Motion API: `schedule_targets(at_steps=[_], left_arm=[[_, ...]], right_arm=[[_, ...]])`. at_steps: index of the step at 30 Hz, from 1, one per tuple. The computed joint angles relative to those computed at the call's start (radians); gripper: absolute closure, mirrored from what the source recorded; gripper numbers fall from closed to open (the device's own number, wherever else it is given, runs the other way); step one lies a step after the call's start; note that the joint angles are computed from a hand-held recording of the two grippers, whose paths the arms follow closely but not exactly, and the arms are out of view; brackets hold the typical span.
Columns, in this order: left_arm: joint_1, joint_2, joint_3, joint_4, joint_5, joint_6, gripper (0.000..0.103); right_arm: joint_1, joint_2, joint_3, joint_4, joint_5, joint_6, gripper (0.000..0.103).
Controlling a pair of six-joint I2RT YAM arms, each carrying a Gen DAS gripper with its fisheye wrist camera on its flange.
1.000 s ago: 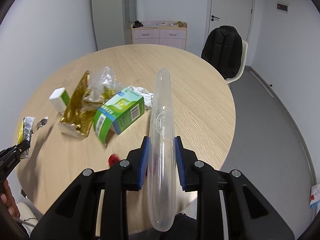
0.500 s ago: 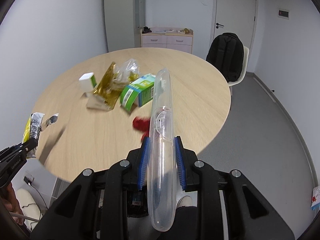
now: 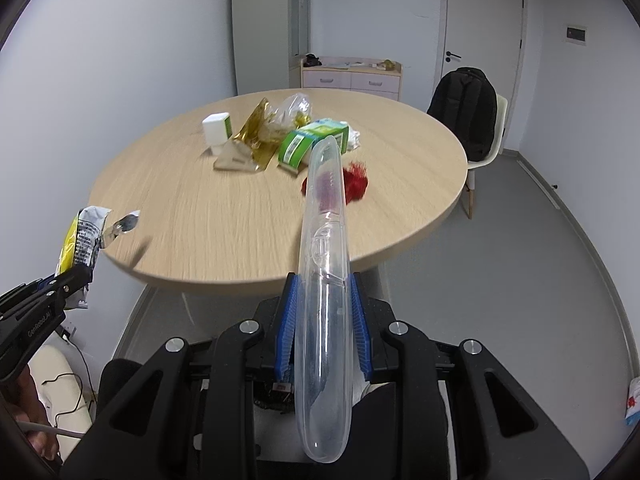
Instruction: Collect trash
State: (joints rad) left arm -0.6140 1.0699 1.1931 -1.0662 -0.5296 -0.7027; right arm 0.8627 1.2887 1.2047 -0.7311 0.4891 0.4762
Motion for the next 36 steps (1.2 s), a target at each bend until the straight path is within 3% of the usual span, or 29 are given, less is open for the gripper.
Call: schedule_targets(at_steps=[20, 36], left_arm=[[-0.246, -0.076, -0.234, -0.014, -0.064, -0.266, 0.09], [-0.204, -0.046, -0.419, 0.186, 0.029, -0.222, 0.09]], right_arm=[[0.172, -0.076, -0.206, -0.002, 0.062, 0.156, 0.078], [0.141, -0.006, -0.343, 0.13, 0.009, 0.171, 0.078]])
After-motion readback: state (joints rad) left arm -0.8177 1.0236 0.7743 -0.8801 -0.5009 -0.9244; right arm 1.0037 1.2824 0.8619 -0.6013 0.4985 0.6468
